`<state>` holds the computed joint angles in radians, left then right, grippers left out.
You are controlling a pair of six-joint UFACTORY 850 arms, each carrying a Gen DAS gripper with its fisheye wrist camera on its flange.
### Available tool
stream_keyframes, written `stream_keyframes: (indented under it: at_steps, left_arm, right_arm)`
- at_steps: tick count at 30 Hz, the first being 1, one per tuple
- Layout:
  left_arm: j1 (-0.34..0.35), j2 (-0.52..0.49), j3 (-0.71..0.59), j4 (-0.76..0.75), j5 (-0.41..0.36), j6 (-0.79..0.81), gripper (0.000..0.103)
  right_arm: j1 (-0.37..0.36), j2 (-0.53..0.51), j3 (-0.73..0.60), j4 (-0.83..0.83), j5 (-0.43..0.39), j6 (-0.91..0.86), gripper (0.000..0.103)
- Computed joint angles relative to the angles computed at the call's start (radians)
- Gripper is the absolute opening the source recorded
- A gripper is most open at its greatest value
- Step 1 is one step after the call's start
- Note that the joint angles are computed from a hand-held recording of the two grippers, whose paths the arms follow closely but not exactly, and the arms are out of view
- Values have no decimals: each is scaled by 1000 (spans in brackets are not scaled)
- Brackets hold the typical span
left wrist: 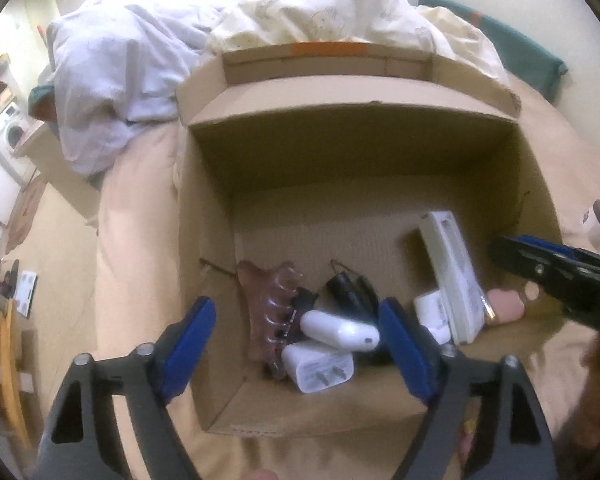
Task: Organize rigid objects
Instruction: 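Carry the comb and battery into the box and open both grippers, then withdraw both tools from the box toward the perfume bottle and battery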
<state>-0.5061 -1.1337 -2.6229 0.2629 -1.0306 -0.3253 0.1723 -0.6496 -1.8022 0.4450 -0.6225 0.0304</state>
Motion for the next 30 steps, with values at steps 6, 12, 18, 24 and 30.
stream_keyframes:
  at_steps: [6,12,18,24,30]
  left_arm:
    - [7,3,-7,-42,1,5,101]
    - [9,27,32,-43,24,-11,102]
    - [10,32,40,-37,11,-24,102]
    - [16,57,73,-73,7,-14,102]
    - [11,125,168,-31,36,-51,102]
  right_arm:
    - [-5,22,20,52,49,-36,87]
    - [-3,33,37,62,85,-44,103]
    - [1,44,46,32,91,-20,103]
    - [-1,58,63,28,91,-5,103]
    - [1,96,104,32,104,-17,103]
